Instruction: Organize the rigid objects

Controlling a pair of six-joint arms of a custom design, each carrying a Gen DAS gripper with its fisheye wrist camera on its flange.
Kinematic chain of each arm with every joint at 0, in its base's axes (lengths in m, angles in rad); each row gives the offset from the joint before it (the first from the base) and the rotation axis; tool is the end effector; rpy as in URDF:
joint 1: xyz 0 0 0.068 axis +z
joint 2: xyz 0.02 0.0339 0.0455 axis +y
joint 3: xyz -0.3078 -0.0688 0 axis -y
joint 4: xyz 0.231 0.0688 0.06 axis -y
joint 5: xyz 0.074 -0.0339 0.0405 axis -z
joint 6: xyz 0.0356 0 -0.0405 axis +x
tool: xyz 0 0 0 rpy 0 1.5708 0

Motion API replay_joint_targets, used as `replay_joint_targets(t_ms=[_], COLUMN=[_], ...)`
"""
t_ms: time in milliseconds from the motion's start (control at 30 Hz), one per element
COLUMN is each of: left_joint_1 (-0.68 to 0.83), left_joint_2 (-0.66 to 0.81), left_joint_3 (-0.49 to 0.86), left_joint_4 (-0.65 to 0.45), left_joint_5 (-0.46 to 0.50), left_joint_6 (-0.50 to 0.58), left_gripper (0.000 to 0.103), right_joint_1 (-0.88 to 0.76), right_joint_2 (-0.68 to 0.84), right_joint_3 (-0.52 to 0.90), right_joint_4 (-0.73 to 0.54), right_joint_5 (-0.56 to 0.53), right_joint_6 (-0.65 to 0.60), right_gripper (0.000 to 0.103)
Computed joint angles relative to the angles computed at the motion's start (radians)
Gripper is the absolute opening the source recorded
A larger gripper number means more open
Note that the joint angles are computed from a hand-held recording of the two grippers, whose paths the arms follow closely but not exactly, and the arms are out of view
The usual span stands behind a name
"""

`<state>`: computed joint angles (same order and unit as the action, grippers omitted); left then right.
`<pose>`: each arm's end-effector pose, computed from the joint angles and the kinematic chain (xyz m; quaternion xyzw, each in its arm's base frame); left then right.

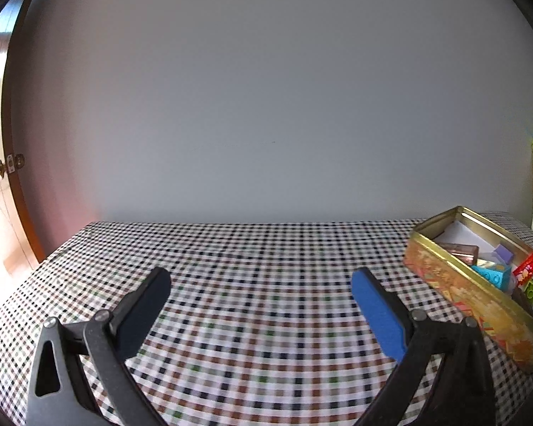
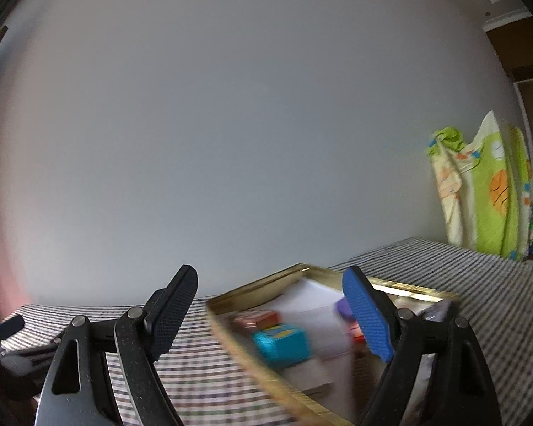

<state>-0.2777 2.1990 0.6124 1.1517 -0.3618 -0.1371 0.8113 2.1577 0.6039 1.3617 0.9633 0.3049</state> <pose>0.3444 -0.0851 0.0854 -0.0383 0.8340 0.0395 0.5490 0.2601 0.2315 0.1218 0.1139 0.7359 -0.0047 0.6674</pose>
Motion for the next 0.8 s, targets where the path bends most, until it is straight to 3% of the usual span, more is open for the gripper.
replay_joint_targets(t_ms=[200, 400, 800], left_joint_1=[-0.012, -0.031, -0.032], left_joint_2=[-0.009, -0.008, -0.014], left_joint_3=[0.004, 0.001, 0.010], left_joint_4=[-0.023, -0.017, -0.044], left_joint_5=[-0.022, -0.040, -0.061], left_joint_6=[-0.004, 0.017, 0.005], left_gripper=[0.103, 0.103, 0.103], right_joint_1=[0.020, -0.017, -0.009], right_joint_2=[0.009, -0.016, -0.006], right_joint_3=[0.102, 0.060, 0.076], right_joint_4=[-0.180, -0.211, -0.194], right_joint_5=[-0.025, -0.046, -0.052], right_joint_6=[0.017, 0.131, 0.073], right_gripper=[0.086, 0.086, 0.086])
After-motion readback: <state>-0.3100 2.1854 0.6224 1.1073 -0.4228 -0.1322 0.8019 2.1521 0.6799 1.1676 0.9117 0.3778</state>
